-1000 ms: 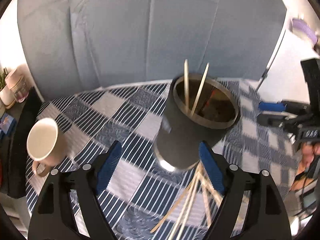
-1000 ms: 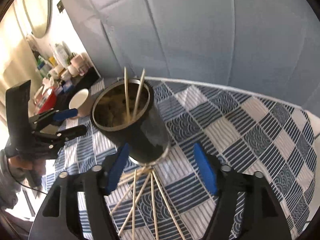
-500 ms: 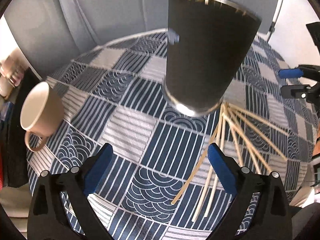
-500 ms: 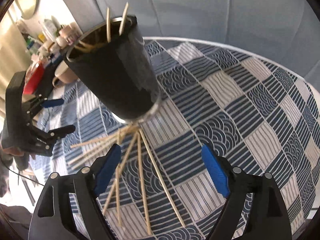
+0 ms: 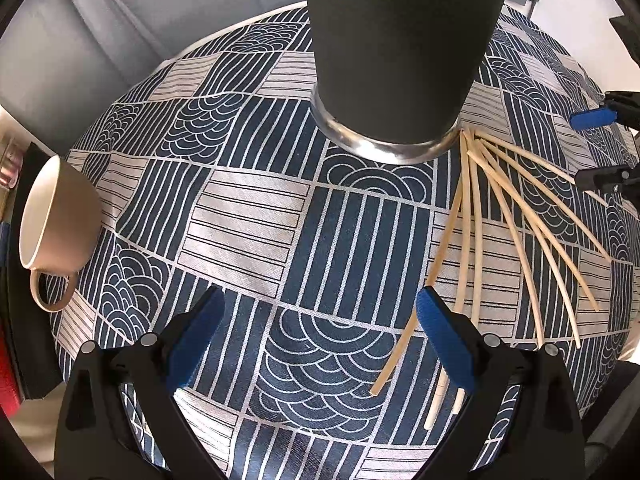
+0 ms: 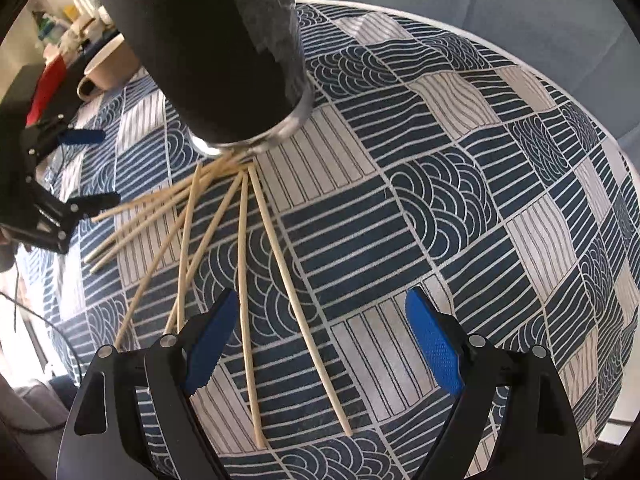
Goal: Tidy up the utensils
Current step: 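Move the left tool to the chopstick pile while the right tool grasps a chopstick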
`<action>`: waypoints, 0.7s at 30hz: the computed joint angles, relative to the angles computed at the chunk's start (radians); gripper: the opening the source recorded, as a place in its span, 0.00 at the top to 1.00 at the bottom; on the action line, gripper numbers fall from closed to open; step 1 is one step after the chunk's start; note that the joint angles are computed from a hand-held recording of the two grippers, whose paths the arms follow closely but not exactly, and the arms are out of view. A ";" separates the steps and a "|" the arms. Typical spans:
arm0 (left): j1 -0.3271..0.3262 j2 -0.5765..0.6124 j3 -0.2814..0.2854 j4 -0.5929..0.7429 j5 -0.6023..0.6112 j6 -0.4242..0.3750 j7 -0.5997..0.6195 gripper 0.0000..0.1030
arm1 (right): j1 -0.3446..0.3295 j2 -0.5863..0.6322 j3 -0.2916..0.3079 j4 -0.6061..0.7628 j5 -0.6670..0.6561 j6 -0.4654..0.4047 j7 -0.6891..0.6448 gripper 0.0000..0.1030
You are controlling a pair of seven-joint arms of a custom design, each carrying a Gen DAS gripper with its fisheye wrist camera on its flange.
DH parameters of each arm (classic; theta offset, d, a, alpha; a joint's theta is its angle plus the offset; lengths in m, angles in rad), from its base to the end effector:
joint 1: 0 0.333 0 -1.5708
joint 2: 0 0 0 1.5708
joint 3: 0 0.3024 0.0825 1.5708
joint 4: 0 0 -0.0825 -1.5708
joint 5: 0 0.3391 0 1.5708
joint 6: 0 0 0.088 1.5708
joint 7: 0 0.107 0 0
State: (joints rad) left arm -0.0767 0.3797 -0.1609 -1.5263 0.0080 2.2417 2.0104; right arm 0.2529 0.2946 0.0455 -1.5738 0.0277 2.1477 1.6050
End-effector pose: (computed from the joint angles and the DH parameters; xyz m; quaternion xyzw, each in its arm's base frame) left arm 0.6391 -0.1379 0.4802 -0.4335 0.8847 -0.1263 0.1156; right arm 0.6020 0.1828 0.4995 -0.7815 0.6079 -0.0654 0.1244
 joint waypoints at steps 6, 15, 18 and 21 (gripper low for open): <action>0.002 0.036 -0.006 0.049 -0.011 -0.040 0.017 0.07 | 0.009 0.003 -0.005 -0.009 -0.031 -0.014 0.010 0.22; -0.013 0.045 -0.008 0.056 0.016 -0.050 0.075 0.05 | 0.013 0.009 -0.005 -0.020 -0.052 -0.023 0.021 0.22; -0.006 0.073 -0.013 0.103 -0.005 -0.091 0.093 0.05 | 0.019 0.029 -0.008 0.003 -0.068 -0.041 0.024 0.22; -0.001 0.120 -0.018 0.181 -0.024 -0.159 0.125 0.05 | 0.028 0.060 -0.014 0.046 -0.083 -0.084 0.061 0.24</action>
